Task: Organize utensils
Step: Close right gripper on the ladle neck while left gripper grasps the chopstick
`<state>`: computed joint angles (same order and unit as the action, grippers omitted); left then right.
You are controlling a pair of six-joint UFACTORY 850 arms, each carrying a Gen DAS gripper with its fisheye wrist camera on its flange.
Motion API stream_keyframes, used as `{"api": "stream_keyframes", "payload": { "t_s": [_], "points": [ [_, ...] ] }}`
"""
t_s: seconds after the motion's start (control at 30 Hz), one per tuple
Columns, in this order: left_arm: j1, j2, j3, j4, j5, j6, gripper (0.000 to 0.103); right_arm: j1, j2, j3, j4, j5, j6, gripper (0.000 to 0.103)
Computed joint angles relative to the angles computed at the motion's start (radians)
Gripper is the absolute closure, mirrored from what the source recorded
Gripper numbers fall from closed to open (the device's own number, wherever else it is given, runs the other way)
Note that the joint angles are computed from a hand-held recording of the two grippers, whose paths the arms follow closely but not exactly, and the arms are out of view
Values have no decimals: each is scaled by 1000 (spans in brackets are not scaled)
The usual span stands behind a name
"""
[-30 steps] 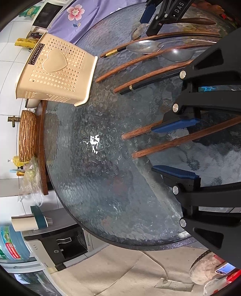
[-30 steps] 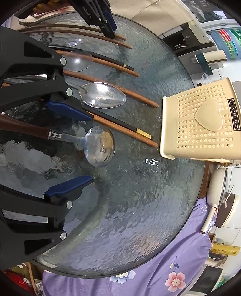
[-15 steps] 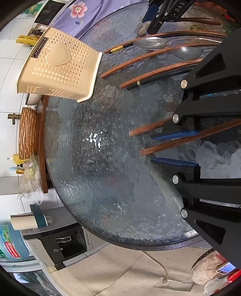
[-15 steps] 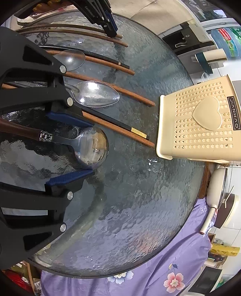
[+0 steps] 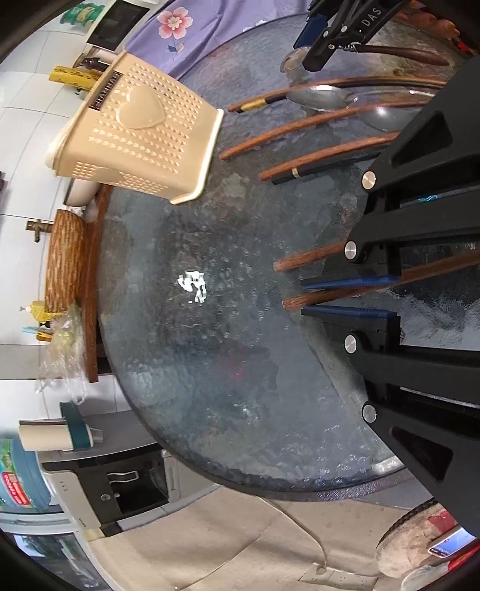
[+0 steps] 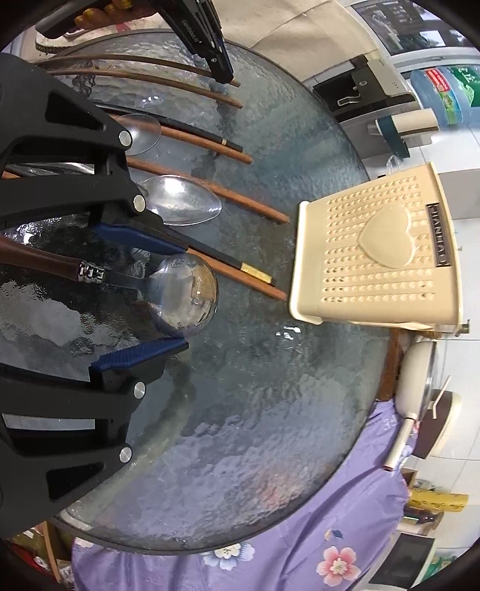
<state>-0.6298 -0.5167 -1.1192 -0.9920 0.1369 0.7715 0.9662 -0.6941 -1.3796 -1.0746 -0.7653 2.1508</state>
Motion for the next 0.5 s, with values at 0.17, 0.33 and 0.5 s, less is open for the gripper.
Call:
{"api": "stream_keyframes", "payload": {
  "t_s": [0.17,0.33,0.5],
  "points": [
    [-3,34,22,181,19,-178,95,5,19,22,-41,-5,35,56],
    [-3,60,34,353,26,-347,95,16,41,44,-93,-28,74,56],
    [-8,96,53,491,47,-473,96,28,68,67,-154,-53,121,56]
  ]
}}
